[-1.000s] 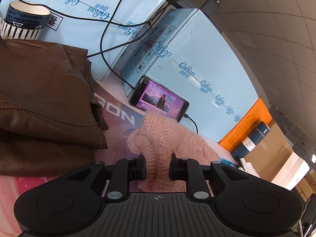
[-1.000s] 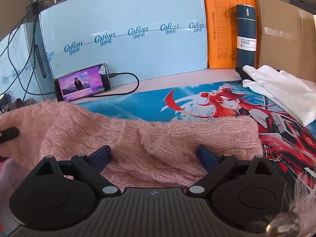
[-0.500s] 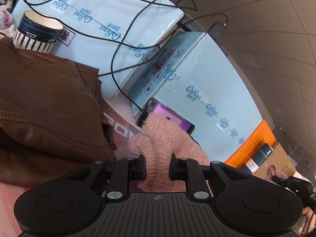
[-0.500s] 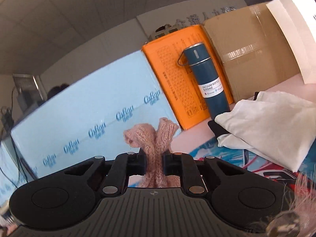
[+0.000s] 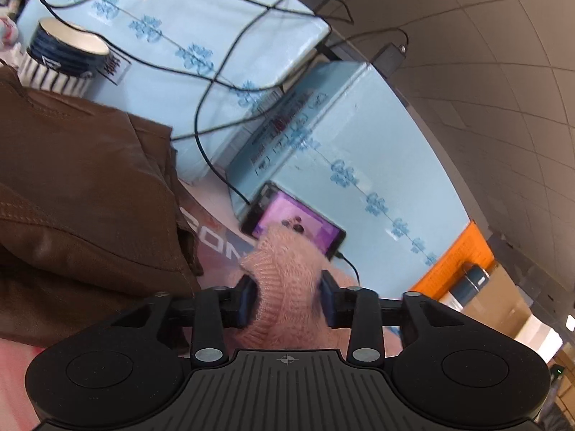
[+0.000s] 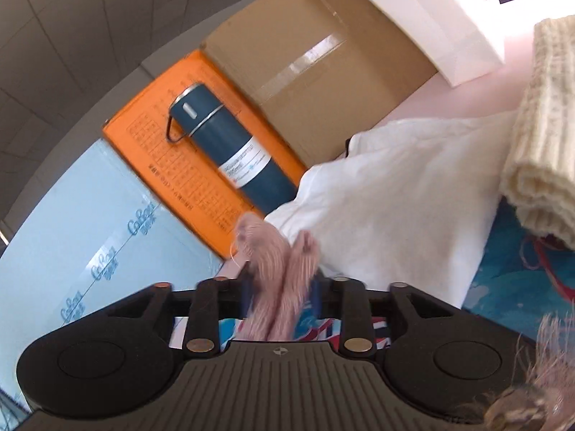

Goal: Fold clothes

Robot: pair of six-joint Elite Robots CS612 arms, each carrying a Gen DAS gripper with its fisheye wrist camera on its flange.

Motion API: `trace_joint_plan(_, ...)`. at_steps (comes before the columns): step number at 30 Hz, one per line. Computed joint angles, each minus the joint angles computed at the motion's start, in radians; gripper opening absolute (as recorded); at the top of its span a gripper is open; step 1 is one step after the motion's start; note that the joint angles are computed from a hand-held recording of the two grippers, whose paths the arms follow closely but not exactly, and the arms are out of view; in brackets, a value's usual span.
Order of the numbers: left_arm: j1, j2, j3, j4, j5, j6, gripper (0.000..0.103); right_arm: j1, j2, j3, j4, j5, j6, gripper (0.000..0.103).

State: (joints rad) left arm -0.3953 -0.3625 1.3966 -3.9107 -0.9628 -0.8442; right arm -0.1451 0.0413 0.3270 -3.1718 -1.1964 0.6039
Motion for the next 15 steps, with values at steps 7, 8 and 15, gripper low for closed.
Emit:
trace_joint_plan(7,-0.036,-0.01,-0.046,0.046,0.249,0.169,0.086,0.008,-0.04,0.103,-0.172,-0.13,-0.056,0.072)
trace_joint_plan(8,-0.033,-0.014,-0.054,0.046,0.224,0.226,0.09,-0.001,-0.036,0.098,-0.178,-0.072,-0.024,0.072)
trace_joint_plan(15,0.021,0.006,-0.187,0.17,-0.174,0.684,0.099,-0.041,0.045,-0.088,0.021,0.443,0.022,0.096)
